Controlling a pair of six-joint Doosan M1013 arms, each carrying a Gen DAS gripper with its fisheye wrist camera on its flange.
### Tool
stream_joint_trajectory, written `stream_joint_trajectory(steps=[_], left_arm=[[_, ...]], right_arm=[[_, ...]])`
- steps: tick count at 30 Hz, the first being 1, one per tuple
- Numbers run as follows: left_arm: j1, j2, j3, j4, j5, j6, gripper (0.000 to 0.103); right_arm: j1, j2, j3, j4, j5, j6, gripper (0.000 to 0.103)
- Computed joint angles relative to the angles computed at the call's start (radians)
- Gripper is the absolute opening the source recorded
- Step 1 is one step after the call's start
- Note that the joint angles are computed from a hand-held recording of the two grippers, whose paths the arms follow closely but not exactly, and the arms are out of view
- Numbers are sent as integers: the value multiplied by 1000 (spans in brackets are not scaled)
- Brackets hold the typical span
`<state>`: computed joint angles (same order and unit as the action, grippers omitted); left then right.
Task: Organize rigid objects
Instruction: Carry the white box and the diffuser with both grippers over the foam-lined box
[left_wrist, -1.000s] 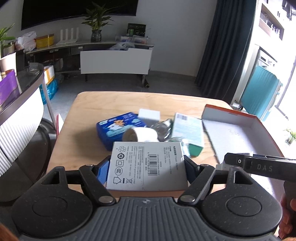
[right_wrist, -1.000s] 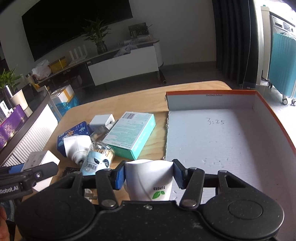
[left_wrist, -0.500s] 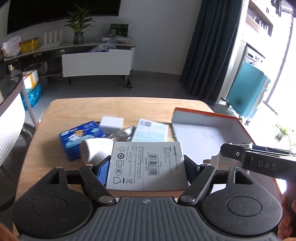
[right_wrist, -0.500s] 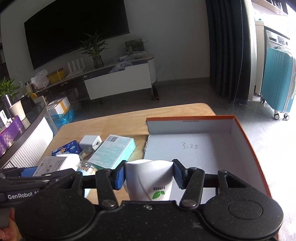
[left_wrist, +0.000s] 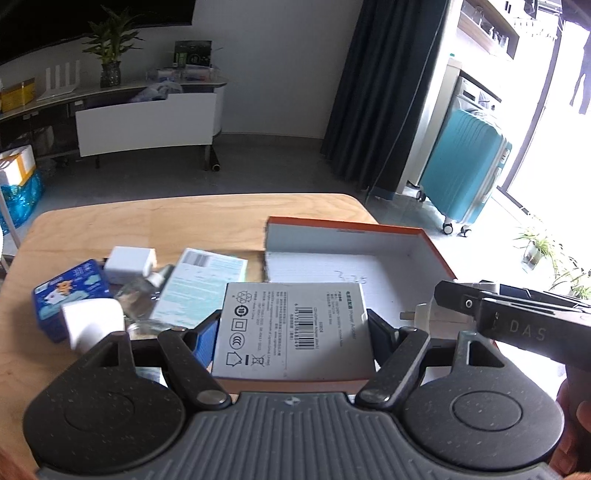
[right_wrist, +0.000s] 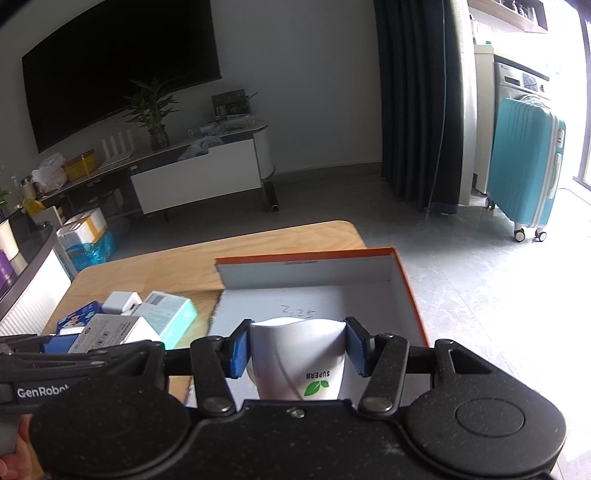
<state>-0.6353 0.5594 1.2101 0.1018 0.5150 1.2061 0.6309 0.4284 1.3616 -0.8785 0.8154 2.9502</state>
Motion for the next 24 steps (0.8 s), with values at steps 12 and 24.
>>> stream_joint_trajectory(steps=[12, 24], left_arm=[[-20, 75, -112, -55, 59, 66, 79], [-25, 149, -231, -35, 142, 36, 78]], right_arm=[[-44, -6, 18, 27, 9, -54, 63], [-96, 45, -44, 110, -3, -181, 64]])
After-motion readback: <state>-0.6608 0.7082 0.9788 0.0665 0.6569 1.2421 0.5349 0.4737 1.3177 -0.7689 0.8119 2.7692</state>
